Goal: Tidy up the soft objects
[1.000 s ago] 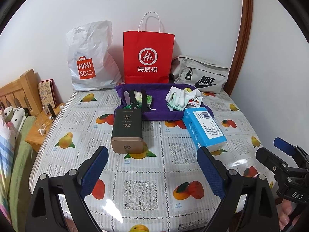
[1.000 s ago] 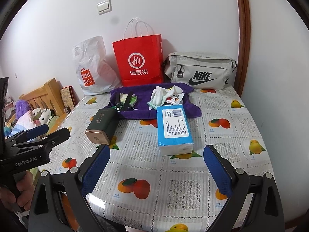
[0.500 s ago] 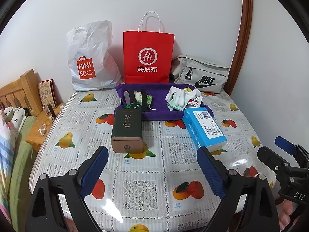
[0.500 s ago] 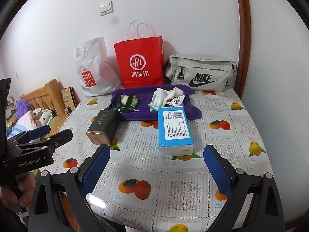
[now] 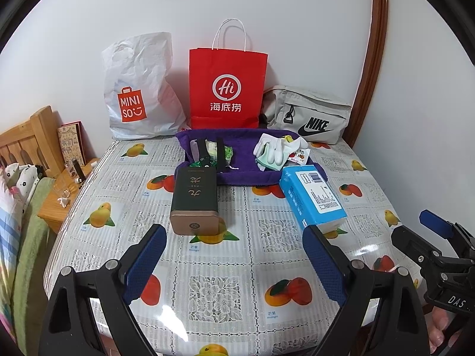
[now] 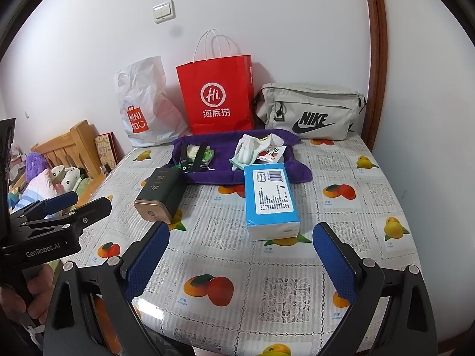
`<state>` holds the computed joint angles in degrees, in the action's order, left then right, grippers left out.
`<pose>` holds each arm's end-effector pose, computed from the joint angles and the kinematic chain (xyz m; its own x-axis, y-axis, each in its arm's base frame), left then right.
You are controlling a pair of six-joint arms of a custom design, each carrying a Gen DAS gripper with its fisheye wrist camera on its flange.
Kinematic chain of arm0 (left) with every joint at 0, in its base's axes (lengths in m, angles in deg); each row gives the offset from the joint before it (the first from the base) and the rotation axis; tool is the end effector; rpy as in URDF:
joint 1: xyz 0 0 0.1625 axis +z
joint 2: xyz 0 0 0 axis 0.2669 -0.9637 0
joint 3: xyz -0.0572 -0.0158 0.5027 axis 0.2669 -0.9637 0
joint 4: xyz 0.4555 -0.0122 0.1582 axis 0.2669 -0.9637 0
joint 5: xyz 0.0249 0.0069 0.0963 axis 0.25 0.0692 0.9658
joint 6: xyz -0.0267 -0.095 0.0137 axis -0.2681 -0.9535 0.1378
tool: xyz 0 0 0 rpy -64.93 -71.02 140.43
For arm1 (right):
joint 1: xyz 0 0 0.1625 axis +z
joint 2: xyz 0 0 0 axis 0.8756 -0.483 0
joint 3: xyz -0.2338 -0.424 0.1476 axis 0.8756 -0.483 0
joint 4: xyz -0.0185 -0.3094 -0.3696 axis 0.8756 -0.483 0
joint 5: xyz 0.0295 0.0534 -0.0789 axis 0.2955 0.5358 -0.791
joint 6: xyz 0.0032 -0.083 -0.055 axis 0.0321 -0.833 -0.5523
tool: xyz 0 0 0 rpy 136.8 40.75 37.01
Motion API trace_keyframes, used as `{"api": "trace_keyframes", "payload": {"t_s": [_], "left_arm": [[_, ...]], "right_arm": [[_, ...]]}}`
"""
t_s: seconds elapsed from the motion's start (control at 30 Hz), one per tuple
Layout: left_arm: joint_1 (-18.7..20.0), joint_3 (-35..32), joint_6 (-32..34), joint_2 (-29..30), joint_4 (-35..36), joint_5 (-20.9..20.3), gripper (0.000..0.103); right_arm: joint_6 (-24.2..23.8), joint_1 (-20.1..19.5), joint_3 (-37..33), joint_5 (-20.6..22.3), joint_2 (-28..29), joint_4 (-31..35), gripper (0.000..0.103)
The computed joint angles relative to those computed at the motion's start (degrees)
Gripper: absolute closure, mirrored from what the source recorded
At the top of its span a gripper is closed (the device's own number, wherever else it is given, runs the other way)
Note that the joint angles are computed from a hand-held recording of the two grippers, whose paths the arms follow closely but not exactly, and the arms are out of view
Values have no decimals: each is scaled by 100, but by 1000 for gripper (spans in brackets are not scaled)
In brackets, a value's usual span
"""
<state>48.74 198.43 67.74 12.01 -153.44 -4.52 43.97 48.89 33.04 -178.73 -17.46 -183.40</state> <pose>-0.0554 -0.6051 0.3191 -0.7492 -0.1932 -0.6335 0.3971 0.6345 -0.6631 0.3341 -0.6474 0.0121 -0.7370 -0.3721 0.5642 -0.6502 0.6183 -0.4415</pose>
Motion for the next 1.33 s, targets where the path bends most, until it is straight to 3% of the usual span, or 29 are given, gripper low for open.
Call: {"api": "trace_keyframes", "payload": {"t_s": [1.33], "left_arm": [[-45,47,59,0,-159,-38,10]], "right_arm": [[-23,7,-7,68,-4,121,7]]}}
